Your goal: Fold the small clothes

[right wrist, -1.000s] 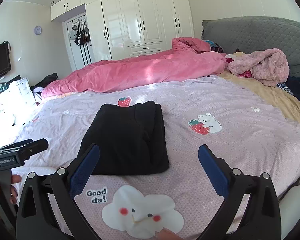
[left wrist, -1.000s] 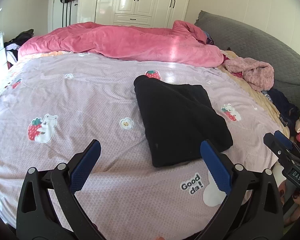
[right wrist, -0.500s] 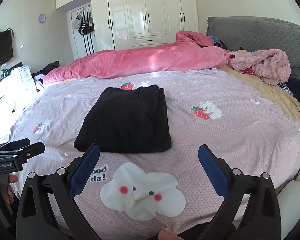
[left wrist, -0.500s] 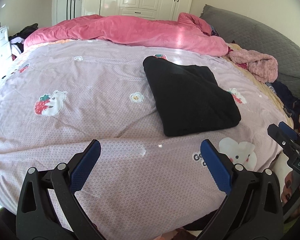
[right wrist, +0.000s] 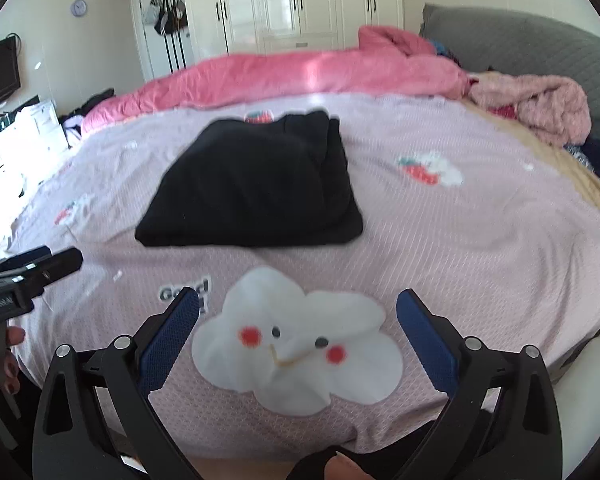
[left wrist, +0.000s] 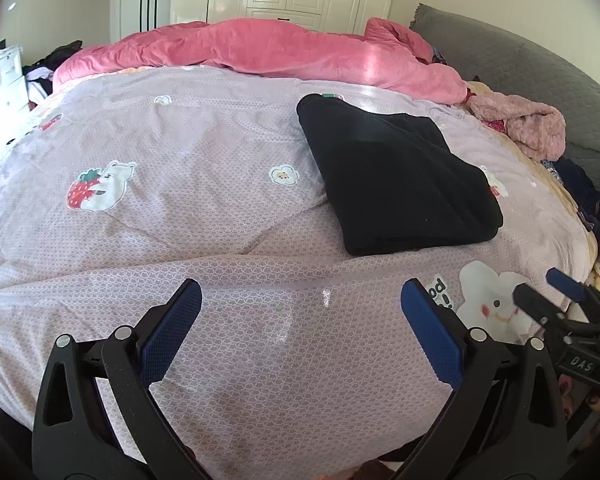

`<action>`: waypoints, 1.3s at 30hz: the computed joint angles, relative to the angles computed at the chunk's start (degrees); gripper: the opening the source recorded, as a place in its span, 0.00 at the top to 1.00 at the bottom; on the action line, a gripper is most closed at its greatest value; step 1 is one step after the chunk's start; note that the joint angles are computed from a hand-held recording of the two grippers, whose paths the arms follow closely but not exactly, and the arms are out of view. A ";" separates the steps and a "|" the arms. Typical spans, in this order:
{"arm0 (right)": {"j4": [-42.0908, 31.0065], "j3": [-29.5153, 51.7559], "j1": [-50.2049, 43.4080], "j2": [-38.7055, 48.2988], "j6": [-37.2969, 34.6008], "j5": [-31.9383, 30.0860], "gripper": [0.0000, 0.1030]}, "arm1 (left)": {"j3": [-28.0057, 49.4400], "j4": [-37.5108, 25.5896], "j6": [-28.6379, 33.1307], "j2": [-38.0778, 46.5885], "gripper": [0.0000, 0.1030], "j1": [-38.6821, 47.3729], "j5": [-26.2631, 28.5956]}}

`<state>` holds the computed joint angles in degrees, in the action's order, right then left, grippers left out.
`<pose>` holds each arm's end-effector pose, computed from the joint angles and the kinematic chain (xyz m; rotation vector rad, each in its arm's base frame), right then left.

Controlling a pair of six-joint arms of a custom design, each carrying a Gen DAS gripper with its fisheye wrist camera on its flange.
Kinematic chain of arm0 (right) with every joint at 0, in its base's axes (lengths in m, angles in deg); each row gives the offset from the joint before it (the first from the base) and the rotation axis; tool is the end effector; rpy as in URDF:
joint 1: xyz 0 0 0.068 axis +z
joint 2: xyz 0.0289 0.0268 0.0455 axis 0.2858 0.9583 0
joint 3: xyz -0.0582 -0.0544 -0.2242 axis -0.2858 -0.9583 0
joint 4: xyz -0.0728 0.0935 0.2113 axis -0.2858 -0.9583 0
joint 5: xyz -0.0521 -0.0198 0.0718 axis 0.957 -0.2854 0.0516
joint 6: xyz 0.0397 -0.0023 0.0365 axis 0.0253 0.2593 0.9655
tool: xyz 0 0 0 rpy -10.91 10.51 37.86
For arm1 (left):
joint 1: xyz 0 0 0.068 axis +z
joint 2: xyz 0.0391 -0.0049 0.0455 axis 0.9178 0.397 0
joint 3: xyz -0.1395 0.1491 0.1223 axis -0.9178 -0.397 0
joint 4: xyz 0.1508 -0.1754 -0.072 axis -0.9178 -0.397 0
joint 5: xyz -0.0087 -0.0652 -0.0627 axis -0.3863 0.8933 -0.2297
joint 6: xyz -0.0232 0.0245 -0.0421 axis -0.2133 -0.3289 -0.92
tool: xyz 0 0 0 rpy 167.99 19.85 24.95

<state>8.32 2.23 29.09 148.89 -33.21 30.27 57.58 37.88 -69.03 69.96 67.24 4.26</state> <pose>0.2085 0.0366 0.1256 0.3346 2.3027 -0.0128 0.3363 -0.0103 0.1351 0.4734 2.3543 -0.3744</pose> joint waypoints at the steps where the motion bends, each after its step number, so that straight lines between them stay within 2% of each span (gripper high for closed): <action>1: 0.57 0.01 0.04 1.07 0.26 -0.20 0.04 | 0.05 -0.09 0.09 0.17 0.09 -0.08 -0.12; 39: 0.74 -0.82 0.37 -1.02 0.05 1.10 0.04 | -0.12 -0.27 -0.08 -0.25 0.09 -0.55 -1.34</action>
<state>9.06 1.41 29.46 147.87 -33.15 31.37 57.46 37.62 -69.11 69.72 66.69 2.92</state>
